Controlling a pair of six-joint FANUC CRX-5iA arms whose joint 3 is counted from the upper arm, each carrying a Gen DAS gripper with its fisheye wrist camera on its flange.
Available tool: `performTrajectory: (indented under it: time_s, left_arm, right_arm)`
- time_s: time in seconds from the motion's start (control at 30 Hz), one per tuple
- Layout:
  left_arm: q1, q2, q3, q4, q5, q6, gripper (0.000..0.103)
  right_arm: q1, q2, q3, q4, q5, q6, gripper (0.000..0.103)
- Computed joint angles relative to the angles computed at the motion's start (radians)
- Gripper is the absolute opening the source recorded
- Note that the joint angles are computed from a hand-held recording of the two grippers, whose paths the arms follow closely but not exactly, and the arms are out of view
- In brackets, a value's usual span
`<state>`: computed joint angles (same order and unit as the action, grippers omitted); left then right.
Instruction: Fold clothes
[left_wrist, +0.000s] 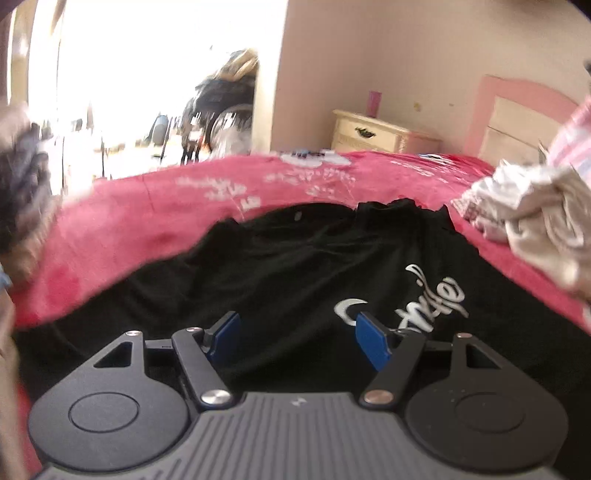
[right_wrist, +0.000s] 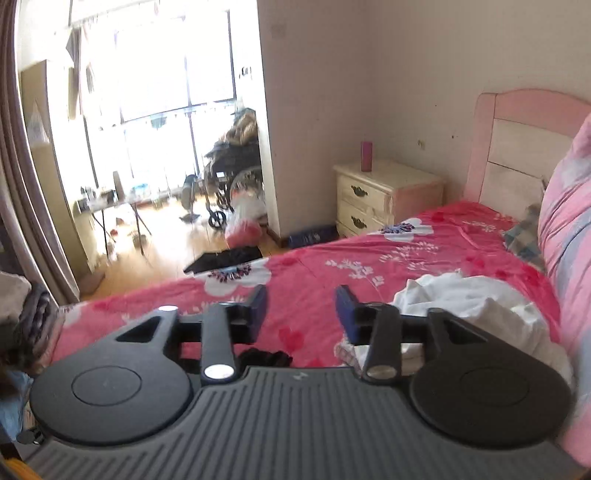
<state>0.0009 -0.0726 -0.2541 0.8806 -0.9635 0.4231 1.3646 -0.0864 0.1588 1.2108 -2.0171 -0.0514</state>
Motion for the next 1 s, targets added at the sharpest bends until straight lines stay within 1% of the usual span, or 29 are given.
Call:
performTrajectory:
  time_s: [0.03,0.07,0.1,0.13,0.17,0.2,0.23,0.3,0.37,0.43,0.5,0.57,0.67,0.7,0.8,0.87,0.93,1.0]
  left_arm:
    - [-0.006,0.007,0.016,-0.022,-0.005,0.033,0.071]
    - [-0.014,0.01,0.029,-0.043,0.002,0.05,0.071]
    - [-0.025,0.008,0.042,-0.068,0.018,0.056,0.071]
    - [-0.035,0.006,0.056,-0.089,0.033,0.049,0.071]
    - [-0.045,0.006,0.071,-0.107,0.045,0.037,0.071]
    - [-0.055,0.005,0.085,-0.126,0.057,0.025,0.071]
    - [-0.065,0.009,0.105,-0.146,0.062,0.023,0.071]
    - [-0.086,0.025,0.157,-0.193,0.057,0.041,0.071]
    - [-0.107,0.054,0.227,-0.253,0.023,0.108,0.074]
    - [-0.134,0.089,0.306,-0.324,-0.024,0.188,0.074]
    - [-0.165,0.121,0.378,-0.392,-0.067,0.243,0.074]
    - [-0.204,0.137,0.419,-0.455,-0.076,0.26,0.074]
    - [-0.263,0.15,0.457,-0.546,-0.071,0.269,0.074]
    - [-0.28,0.152,0.462,-0.571,-0.065,0.276,0.074]
    - [-0.321,0.131,0.425,-0.61,0.004,0.306,0.075]
    - [-0.335,0.122,0.404,-0.627,0.023,0.356,0.076]
    - [-0.333,0.102,0.358,-0.608,0.052,0.397,0.076]
    - [-0.328,0.073,0.296,-0.589,0.104,0.433,0.076]
  right_arm:
    - [0.003,-0.026,-0.041,-0.011,0.022,-0.022,0.054]
    - [0.004,-0.053,-0.083,-0.022,0.052,-0.044,0.057]
    - [0.006,-0.087,-0.131,-0.031,0.089,-0.065,0.059]
    - [0.005,-0.116,-0.168,-0.038,0.122,-0.083,0.064]
    - [-0.001,-0.143,-0.199,-0.046,0.159,-0.091,0.072]
    - [-0.009,-0.171,-0.229,-0.055,0.201,-0.095,0.077]
    - [-0.018,-0.198,-0.259,-0.063,0.243,-0.097,0.087]
    - [-0.053,-0.245,-0.309,-0.08,0.346,-0.085,0.092]
    - [-0.09,-0.257,-0.322,-0.098,0.421,-0.048,0.102]
    - [-0.133,-0.264,-0.33,-0.119,0.483,0.003,0.102]
    - [-0.175,-0.282,-0.344,-0.154,0.551,0.055,0.102]
    - [-0.212,-0.304,-0.37,-0.183,0.61,0.087,0.102]
    - [-0.259,-0.348,-0.431,-0.204,0.698,0.087,0.102]
    - [-0.27,-0.367,-0.456,-0.203,0.727,0.074,0.102]
    - [-0.299,-0.423,-0.524,-0.196,0.812,0.04,0.102]
    - [-0.306,-0.454,-0.566,-0.162,0.859,0.031,0.102]
    - [-0.315,-0.463,-0.586,-0.143,0.888,0.044,0.102]
    - [-0.321,-0.461,-0.586,-0.149,0.906,0.077,0.102]
